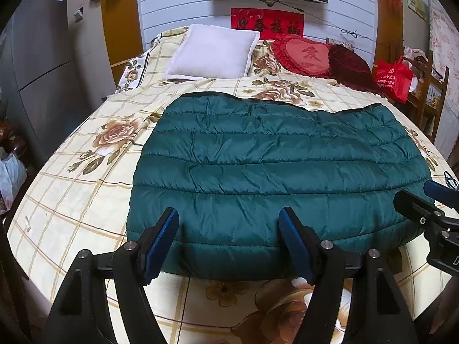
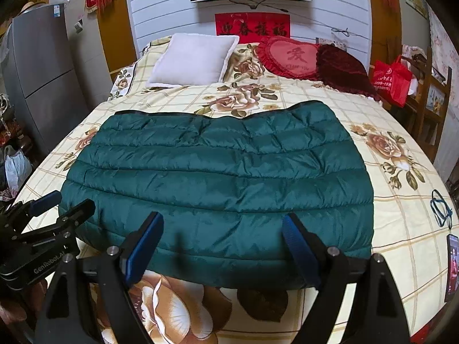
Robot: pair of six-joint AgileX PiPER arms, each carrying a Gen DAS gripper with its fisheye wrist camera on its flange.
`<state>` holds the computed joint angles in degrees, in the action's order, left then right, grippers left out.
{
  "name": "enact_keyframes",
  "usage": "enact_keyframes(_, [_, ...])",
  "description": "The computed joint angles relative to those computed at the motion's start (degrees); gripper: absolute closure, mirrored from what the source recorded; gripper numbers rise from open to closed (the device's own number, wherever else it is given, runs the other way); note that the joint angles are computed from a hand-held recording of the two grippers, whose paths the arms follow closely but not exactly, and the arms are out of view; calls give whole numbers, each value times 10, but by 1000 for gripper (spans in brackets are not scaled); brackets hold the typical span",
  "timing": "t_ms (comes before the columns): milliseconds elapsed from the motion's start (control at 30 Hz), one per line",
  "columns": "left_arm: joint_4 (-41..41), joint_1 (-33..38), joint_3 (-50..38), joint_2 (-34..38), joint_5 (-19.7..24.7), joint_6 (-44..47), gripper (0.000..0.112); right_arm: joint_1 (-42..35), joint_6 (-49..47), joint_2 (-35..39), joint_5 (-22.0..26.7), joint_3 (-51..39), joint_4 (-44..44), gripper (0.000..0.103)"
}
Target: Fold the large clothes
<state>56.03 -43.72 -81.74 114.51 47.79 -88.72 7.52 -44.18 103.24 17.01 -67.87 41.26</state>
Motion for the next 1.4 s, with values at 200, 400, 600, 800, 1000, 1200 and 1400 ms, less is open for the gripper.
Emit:
enact_keyframes(200, [2, 0, -3, 3, 1, -2, 45, 0, -3, 2, 1, -2, 4, 15])
enact_keyframes(400, [6, -1, -2, 4, 4, -5, 45, 2, -1, 4, -1, -5, 3, 15])
enact_keyframes(600, [5, -2, -4, 5, 5, -4, 45, 3, 10, 5, 0, -9, -7, 15])
enact_keyframes(800, [5, -2, -5, 5, 5, -5, 45, 4, 8, 6, 0, -9, -4, 15])
enact_keyframes(1000, [1, 0, -10, 7, 6, -1, 45, 6, 12, 13, 2, -14, -11, 15])
enact_keyframes(1200, [2, 0, -8, 5, 5, -2, 45, 7, 18, 15, 3, -17, -17, 15])
enact_keyframes(1400, [3, 0, -8, 5, 4, -2, 45, 7, 16, 16, 2, -17, -16, 15])
